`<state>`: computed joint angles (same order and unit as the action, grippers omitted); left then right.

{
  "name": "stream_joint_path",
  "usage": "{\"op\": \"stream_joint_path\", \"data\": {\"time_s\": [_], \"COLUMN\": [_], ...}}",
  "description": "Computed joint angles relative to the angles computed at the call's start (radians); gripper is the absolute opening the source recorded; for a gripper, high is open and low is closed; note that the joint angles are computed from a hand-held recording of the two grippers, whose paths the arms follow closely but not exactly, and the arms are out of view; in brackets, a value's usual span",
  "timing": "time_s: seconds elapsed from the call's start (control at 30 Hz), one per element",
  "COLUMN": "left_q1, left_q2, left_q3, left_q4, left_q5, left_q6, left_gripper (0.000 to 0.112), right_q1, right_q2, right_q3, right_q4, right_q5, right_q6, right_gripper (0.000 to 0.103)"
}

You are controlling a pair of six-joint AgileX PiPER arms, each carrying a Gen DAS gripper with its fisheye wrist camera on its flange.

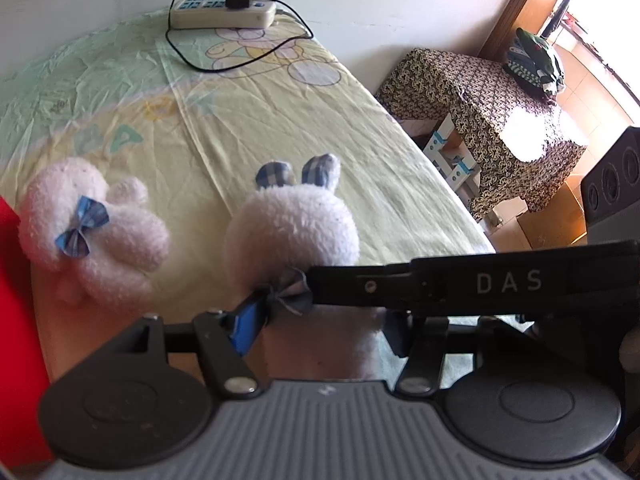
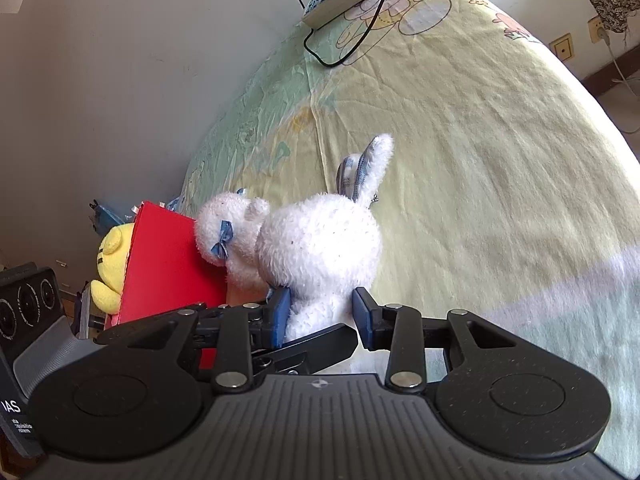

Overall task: Organize objects
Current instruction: 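Close both grippers on the white bunny plush and lift it, then carry the white bunny plush with both grippers over the red box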

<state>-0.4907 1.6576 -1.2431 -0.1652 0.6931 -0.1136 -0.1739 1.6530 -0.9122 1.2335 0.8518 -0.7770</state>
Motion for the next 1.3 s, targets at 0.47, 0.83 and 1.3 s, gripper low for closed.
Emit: {"op": "stream_joint_path", "data": {"time_s": [0.47, 0.83, 1.3], "left_q1": [0.012, -0.005, -0.011], "left_q2": [0.085, 0.057, -0.168], "left_q3": [-0.017, 0.009, 0.132], "left_q4": [0.092, 0.12, 0.153], "left_q5": [-0.061, -0.063, -0.04], "left_q6": [-0.038, -0.08, -0.152], "left_gripper": [0.075, 0.071, 0.071], "right_q1": [0.073, 0.107, 0.191], "right_q2": [-0.019, -0.005, -0.174], "right_q3": [0.022, 0.006, 0.037], "right_q4": [0.074, 0.095, -0.011], "right_q5": [-0.138, -0.129, -0.141], "right_q6": [-0.053, -0.056, -0.046], "right_gripper": [0.06, 0.052, 0.051]}}
